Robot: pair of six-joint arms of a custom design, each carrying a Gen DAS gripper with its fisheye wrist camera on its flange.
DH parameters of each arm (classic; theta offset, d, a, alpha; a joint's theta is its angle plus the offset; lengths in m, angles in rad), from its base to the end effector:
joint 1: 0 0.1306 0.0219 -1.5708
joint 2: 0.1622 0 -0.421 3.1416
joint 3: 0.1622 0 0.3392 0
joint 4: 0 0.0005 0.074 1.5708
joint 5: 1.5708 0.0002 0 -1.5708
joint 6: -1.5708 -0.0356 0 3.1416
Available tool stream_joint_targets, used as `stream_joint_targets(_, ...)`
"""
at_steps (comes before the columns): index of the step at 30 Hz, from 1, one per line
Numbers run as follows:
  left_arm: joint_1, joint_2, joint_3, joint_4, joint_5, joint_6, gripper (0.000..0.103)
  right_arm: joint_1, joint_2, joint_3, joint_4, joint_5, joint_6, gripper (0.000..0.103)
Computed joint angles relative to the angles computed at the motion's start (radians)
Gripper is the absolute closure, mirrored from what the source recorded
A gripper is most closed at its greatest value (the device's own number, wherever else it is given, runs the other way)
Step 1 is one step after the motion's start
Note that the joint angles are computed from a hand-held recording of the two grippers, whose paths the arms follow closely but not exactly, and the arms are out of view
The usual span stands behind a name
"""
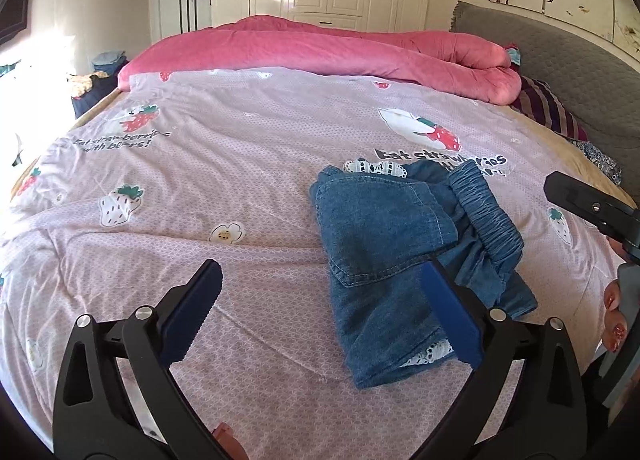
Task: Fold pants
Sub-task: 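Lower the folded pants onto the sheet and open the left gripper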
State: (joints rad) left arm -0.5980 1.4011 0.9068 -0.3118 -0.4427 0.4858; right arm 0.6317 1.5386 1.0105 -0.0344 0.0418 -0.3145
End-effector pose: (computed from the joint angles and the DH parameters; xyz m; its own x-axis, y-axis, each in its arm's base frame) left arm 0.3312 -0.2078 0.3139 -0.6505 -0.0674 -0.7565 -0.0453 0.9977 -0.0499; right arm 0.3741 0.2712 0.3185 -0.5830 -0.0436 -0.8113 -0.4008 0.8841 0.2405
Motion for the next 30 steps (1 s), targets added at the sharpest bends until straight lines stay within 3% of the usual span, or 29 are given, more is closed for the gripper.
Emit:
stream_joint_targets(14,-0.022,-0.025,-0.012,-0.034,-0.036,0.030,0.010,0.026,-0.056,-0.061,0.044,0.082,0.060,0.005)
stream_joint_targets(22,-0.042,-0.045,-0.025,-0.031,-0.090,0.056,0.010,0.029,-0.083,-0.097,0.069,0.097,0.055,0.005)
stream_joint_targets(30,-0.064,-0.048,-0.038,-0.034,-0.087,0.083,0.010,0.037,-0.095,-0.109,0.070,0.100,0.049,0.005)
